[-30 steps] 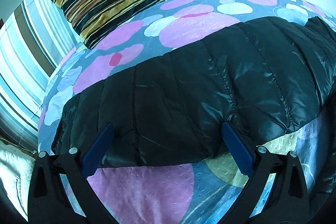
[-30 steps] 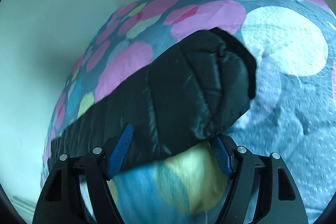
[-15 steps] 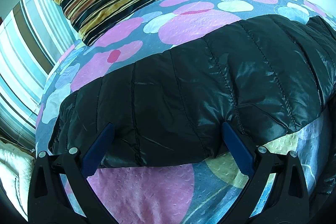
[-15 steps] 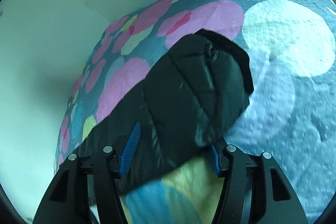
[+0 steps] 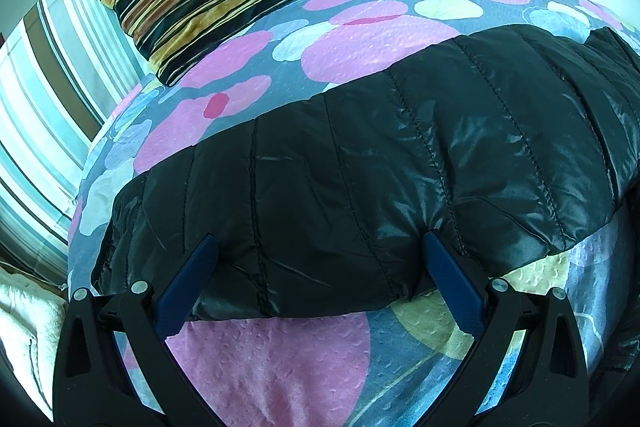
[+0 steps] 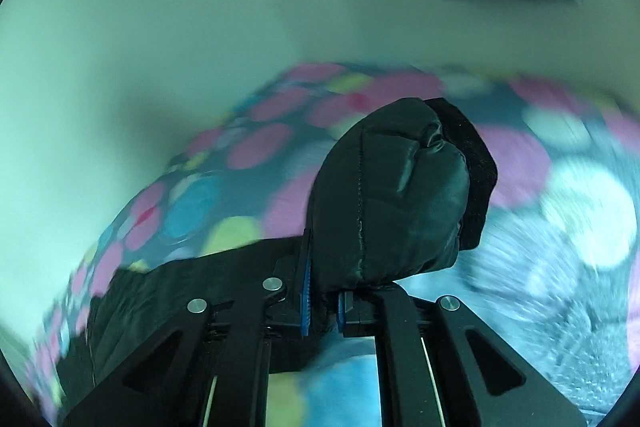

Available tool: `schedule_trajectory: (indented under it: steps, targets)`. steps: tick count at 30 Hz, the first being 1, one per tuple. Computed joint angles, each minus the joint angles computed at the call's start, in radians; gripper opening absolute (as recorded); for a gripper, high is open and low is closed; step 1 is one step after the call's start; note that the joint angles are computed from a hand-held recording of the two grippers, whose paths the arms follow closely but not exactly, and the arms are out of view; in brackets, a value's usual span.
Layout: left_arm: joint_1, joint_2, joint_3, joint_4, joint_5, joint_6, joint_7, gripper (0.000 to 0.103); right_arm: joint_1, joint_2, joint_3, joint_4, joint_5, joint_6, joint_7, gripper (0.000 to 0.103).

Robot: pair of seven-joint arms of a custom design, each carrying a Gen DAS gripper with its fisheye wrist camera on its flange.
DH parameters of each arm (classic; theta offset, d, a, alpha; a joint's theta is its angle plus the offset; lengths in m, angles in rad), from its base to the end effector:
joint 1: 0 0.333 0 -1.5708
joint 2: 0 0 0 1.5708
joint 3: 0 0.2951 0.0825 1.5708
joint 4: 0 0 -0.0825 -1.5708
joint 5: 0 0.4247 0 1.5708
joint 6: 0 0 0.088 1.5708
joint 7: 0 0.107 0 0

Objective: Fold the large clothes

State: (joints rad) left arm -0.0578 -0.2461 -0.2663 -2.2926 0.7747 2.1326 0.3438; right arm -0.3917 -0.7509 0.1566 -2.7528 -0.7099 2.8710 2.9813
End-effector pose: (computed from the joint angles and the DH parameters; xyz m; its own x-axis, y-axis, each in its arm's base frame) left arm 0.5083 -0.1406 0.4276 0.5459 -0.7824 -0.2996 -0.7466 -0.2921 -0.5977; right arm 0.4118 -0.0622 0.4810 -0.6958 -0.6178 -0.3662 -0.1901 0.6501 -0.7357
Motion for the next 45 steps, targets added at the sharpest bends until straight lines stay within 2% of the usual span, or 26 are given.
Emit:
schedule_trajectory:
  steps: [7, 13, 21, 31, 37, 45]
  targets:
    - [0.0, 0.0, 0.0, 0.0, -0.001, 0.0, 0.0, 0.101, 0.082, 0.211, 0.128, 0.258, -0.118, 0.042, -0.05, 0.009]
    - [0.001, -0.003, 0.003, -0.004, -0.004, 0.006, 0.001, 0.101, 0.205, 0.453, 0.177, 0.501, -0.229, 0.018, -0.098, 0.009]
    - [0.002, -0.001, 0.004, -0.009, -0.006, 0.018, -0.007, 0.101, 0.419, 0.727, 0.154, 0.734, -0.149, -0.066, -0.379, 0.009]
    - [0.004, 0.0, 0.005, -0.006, -0.014, 0.024, -0.003, 0.101, 0.592, 0.924, 0.101, 0.899, -0.004, -0.202, -0.634, 0.009]
    - [0.006, -0.001, 0.005, -0.005, -0.016, 0.026, 0.0, 0.101, 0.66, 0.965, 0.052, 0.942, 0.071, -0.242, -0.731, 0.009]
    - [0.007, 0.0, 0.004, -0.003, -0.017, 0.025, 0.001, 0.101, 0.722, 0.977, 0.019, 0.943, 0.249, -0.254, -0.945, 0.009]
